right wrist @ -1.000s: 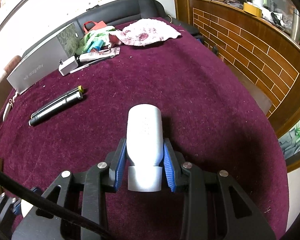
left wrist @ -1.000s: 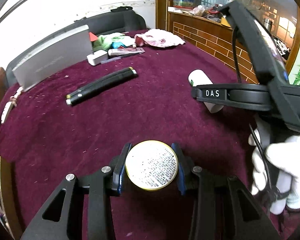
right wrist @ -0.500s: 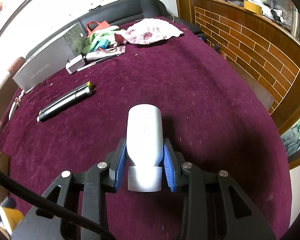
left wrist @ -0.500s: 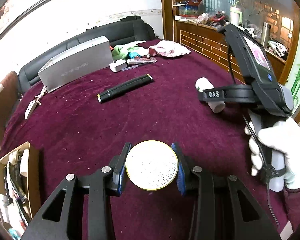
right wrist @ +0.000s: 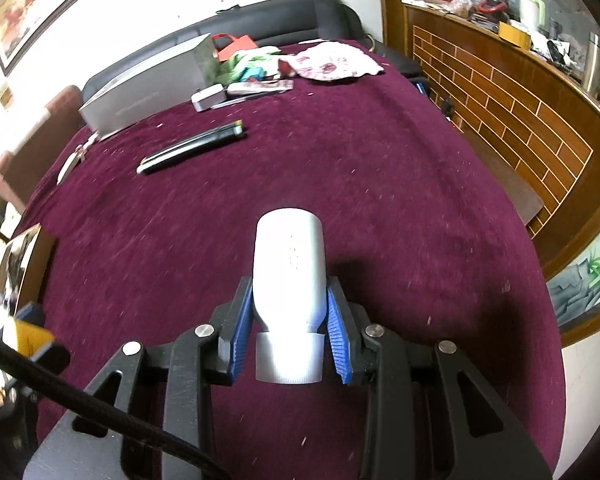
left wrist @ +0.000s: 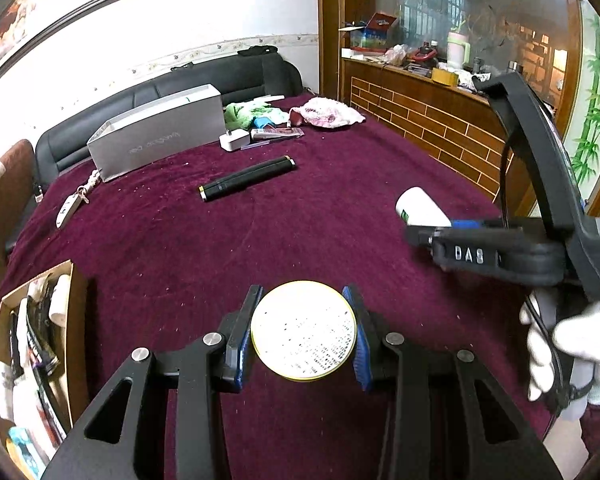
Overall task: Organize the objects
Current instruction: 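Carry the tape roll and white bottle in both tools to the cardboard box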
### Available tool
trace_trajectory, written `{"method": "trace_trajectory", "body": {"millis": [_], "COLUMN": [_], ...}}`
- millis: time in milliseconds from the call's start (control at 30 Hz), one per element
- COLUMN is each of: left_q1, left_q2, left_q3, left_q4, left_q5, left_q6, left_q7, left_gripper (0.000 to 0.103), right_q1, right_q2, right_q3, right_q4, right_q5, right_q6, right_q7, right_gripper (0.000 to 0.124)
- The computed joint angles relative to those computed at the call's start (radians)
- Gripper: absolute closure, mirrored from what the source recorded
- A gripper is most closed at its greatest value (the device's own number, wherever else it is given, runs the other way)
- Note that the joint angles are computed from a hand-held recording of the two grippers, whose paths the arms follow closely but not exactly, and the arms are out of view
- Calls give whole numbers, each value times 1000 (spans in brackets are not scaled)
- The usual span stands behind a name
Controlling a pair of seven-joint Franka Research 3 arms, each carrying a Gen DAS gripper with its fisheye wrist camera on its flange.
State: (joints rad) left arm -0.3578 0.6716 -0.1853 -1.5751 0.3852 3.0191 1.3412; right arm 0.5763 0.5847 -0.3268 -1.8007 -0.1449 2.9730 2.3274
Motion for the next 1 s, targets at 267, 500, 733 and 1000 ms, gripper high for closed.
{"method": "trace_trajectory", "body": {"millis": [267, 500, 733, 1000], "left_q1": [40, 85, 119, 143], "left_q2": [-98, -190, -288, -349], "left_q3": [-16, -37, -20, 34], "left_q4": [-172, -321, -470, -570], "left_q5": [-3, -7, -10, -33], "left_q6": [85, 156, 241, 321], "left_q7": [-10, -11, -39, -90], "left_gripper": [69, 69, 69, 69], "right_q1": [77, 130, 132, 65], "right_q2": [-56, -87, -90, -57], "right_q3": [-22, -32, 23, 182], "right_q4": [-85, -119, -93, 8], "right_q5": [-41, -72, -73, 2], "right_q6": [31, 51, 57, 28], "right_q7": [13, 15, -36, -206], "right_gripper": [92, 92, 92, 92]}}
